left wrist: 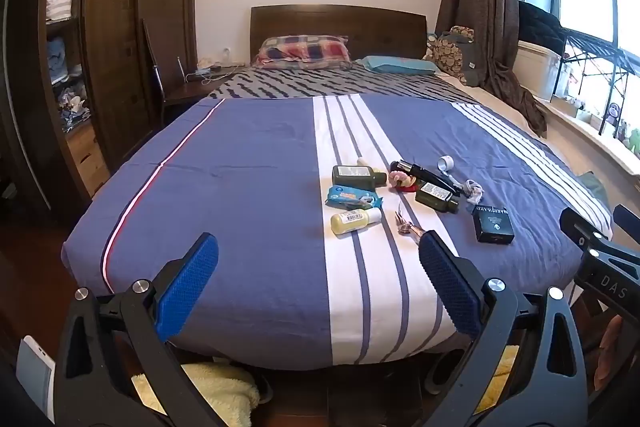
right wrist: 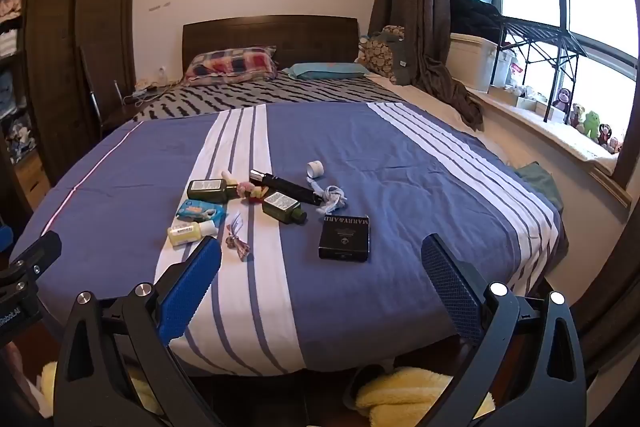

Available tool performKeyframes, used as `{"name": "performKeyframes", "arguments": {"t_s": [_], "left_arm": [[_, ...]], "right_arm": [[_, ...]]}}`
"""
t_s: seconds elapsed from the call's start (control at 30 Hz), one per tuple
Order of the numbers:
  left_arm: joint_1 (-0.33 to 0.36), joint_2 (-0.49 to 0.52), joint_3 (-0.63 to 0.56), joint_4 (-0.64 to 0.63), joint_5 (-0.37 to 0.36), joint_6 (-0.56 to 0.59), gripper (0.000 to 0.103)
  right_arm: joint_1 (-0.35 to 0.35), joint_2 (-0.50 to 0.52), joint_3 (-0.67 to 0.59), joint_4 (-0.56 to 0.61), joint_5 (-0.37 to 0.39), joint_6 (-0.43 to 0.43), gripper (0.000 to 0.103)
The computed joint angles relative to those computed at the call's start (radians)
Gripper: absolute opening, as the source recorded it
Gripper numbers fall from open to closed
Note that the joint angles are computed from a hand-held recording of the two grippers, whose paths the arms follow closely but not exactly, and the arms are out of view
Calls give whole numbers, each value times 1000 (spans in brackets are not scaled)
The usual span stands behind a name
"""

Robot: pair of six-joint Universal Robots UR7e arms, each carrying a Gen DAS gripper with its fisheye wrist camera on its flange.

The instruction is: Collect trash

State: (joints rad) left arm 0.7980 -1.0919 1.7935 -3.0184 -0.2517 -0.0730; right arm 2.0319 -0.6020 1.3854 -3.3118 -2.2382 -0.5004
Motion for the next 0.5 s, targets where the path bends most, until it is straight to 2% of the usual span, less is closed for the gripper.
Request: {"name": "performKeyframes", "arguments": {"t_s": [0.2, 0.5], "left_arm": [[3, 5, -3, -33, -7, 32, 95], [-21, -23, 2, 15, 17, 7, 95]], "right_arm": [[1, -4, 4, 2, -1, -1, 100], [1, -1, 2, -1, -5, -7, 100]]}}
